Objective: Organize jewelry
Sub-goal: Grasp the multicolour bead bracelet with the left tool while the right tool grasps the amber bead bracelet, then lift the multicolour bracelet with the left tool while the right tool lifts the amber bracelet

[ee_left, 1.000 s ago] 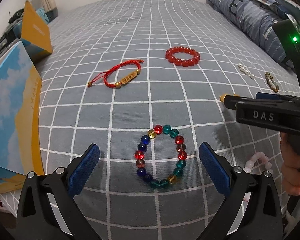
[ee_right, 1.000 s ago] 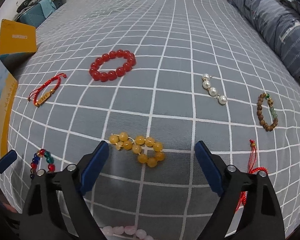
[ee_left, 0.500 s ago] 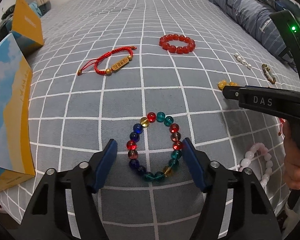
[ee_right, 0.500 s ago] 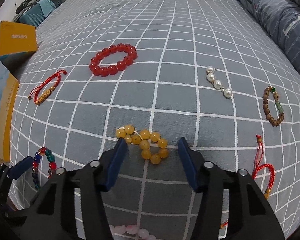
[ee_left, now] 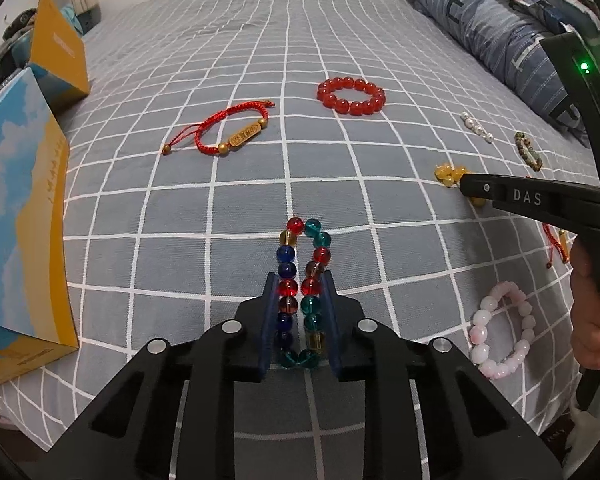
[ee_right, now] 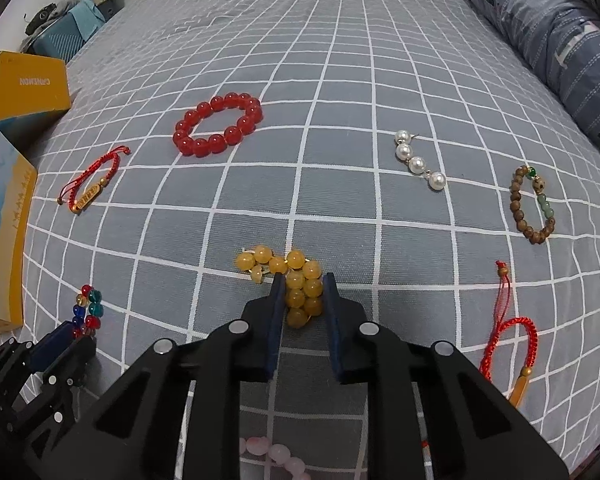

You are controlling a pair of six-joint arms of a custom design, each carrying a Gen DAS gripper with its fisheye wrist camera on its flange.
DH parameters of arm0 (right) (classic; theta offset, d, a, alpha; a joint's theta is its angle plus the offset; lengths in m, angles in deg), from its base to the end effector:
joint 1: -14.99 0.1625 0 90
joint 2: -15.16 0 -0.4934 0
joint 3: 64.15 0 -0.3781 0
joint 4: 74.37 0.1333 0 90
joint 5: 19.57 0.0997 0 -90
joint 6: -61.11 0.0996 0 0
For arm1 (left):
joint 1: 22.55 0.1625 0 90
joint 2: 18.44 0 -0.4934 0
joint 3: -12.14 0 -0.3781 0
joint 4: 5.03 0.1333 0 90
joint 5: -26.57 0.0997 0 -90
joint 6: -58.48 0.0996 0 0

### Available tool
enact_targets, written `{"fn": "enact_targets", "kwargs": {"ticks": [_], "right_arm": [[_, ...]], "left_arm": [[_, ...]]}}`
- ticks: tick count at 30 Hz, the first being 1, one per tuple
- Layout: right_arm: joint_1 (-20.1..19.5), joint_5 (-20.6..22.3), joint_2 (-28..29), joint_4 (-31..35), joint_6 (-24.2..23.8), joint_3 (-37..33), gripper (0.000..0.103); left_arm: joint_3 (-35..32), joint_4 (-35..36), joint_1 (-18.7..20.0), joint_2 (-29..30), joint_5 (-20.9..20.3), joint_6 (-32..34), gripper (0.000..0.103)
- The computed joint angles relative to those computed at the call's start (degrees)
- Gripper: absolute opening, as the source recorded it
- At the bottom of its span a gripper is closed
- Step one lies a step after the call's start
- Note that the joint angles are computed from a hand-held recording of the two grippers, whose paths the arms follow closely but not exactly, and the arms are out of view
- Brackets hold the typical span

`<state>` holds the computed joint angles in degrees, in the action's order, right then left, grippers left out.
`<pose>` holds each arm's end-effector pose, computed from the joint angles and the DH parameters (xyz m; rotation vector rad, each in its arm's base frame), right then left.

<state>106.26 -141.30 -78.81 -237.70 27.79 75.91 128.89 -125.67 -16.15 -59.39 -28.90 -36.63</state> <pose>0.0888 -0.3536 0.3526 0.5695 -2.3988 0.3798 -0.4534 -0.2418 -0.0092 0.0641 2.2804 -0.6925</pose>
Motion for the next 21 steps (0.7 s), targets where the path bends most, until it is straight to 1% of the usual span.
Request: {"fn": "enact_targets", "kwargs": {"ticks": [1, 2, 7, 8, 9, 15, 17, 18, 19, 20, 21], "right_arm": [[0.3, -0.2, -0.1, -0.6, -0.3, 0.2, 0.008], [0.4, -0.5, -0.4, -0.9, -0.7, 0.3, 0.004], [0.9, -0.5, -0.8, -0.8, -0.8, 0.6, 0.003], [0.9, -0.5, -0.9, -0.8, -0.8, 0.6, 0.002], [1.0, -0.6, -0.8, -0.8, -0.7, 0.5, 0.002], [0.9, -0.1, -1.5, -1.0, -0.7, 0.5, 0.001], [1.1, -0.7, -0.9, -2.8, -0.6, 0.7, 0.005], [1.1, -1.3, -0.5, -3.3, -0.4, 0.7, 0.006], [0.6, -0.6, -0.7, -2.1, -0.1, 0.5, 0.016], [0.2, 0.0, -0.9, -1.5, 0.1, 0.4, 0.027], [0.0, 0.2, -0.9, -1.5, 0.2, 0.4, 0.029]], "left_arm": [[0.1, -0.2, -0.1, -0.2, 0.1, -0.2, 0.019], [0.2, -0.2, -0.3, -0.3, 0.2, -0.3, 0.019], [0.2, 0.2, -0.7, -0.6, 0.7, -1.1, 0.019], [0.2, 0.3, -0.8, -0.6, 0.9, -1.1, 0.013], [0.2, 0.1, -0.9, -0.7, 1.0, -1.0, 0.010], [-0.1, 1.6, -1.2, -0.9, 1.6, -1.6, 0.010], [0.0, 1.8, -1.1, -1.0, 1.6, -1.9, 0.010], [0.0, 2.3, -1.0, -1.0, 1.6, -2.5, 0.013], [-0.1, 2.7, -0.9, -0.9, 1.5, -2.9, 0.014], [-0.1, 2.9, -0.8, -0.8, 1.3, -3.0, 0.018], [-0.1, 2.7, -0.7, -0.7, 1.2, -2.9, 0.028]]}}
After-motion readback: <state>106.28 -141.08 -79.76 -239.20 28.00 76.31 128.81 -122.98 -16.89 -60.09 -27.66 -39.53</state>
